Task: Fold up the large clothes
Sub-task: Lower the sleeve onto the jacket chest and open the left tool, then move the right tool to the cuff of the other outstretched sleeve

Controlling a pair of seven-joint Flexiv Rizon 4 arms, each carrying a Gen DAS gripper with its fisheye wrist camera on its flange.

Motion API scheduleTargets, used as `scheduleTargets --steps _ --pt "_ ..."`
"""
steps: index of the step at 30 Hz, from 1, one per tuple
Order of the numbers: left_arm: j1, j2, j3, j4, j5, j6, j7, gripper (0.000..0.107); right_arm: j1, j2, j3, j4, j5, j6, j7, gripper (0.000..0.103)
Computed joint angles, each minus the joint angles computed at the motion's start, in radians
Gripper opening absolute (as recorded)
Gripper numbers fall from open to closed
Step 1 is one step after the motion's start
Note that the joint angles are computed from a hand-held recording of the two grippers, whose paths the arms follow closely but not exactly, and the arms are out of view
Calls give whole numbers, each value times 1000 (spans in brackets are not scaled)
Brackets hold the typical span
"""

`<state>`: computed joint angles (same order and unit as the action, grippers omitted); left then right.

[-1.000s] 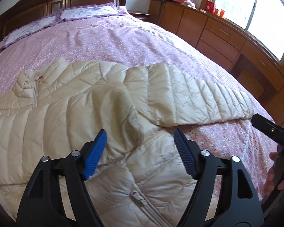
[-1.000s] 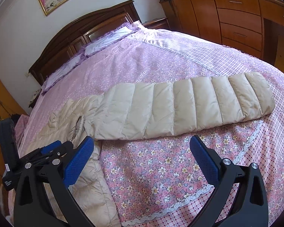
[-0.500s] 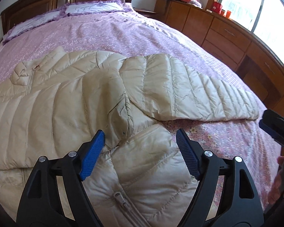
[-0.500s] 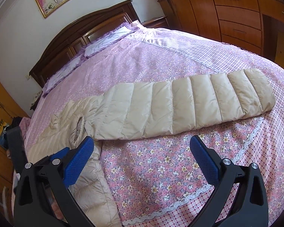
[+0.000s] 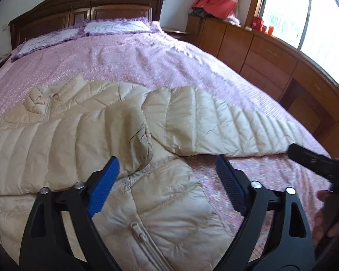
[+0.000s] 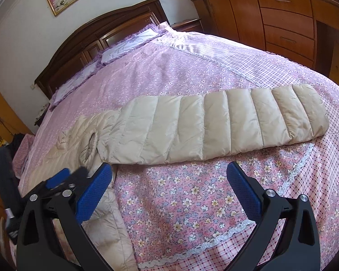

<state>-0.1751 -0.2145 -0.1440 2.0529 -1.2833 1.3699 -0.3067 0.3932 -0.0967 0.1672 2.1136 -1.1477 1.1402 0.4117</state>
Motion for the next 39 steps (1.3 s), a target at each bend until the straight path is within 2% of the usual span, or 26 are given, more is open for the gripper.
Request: scheduleTargets --steps 5,10,17,22,28,33,39 --pt "-6 81 36 40 -104 17 81 96 -2 8 4 13 6 -14 0 98" --pt "29 130 103 80 -65 54 46 98 13 -4 14 4 14 -31 -18 98" --pt "127 161 173 128 -77 -16 55 98 66 -36 19 -49 -2 -87 -66 98" --pt "135 145 167 121 -330 44 315 98 103 -63 18 -82 -9 -136 -88 98" --pt "130 95 176 81 -416 102 392 98 141 -92 9 -98 -101 -166 -62 98" --pt "159 93 188 104 -295 46 271 98 146 -107 -1 -99 -181 -138 0 98" --pt "173 105 178 117 -296 20 243 98 133 -95 2 -78 -173 -121 5 98"
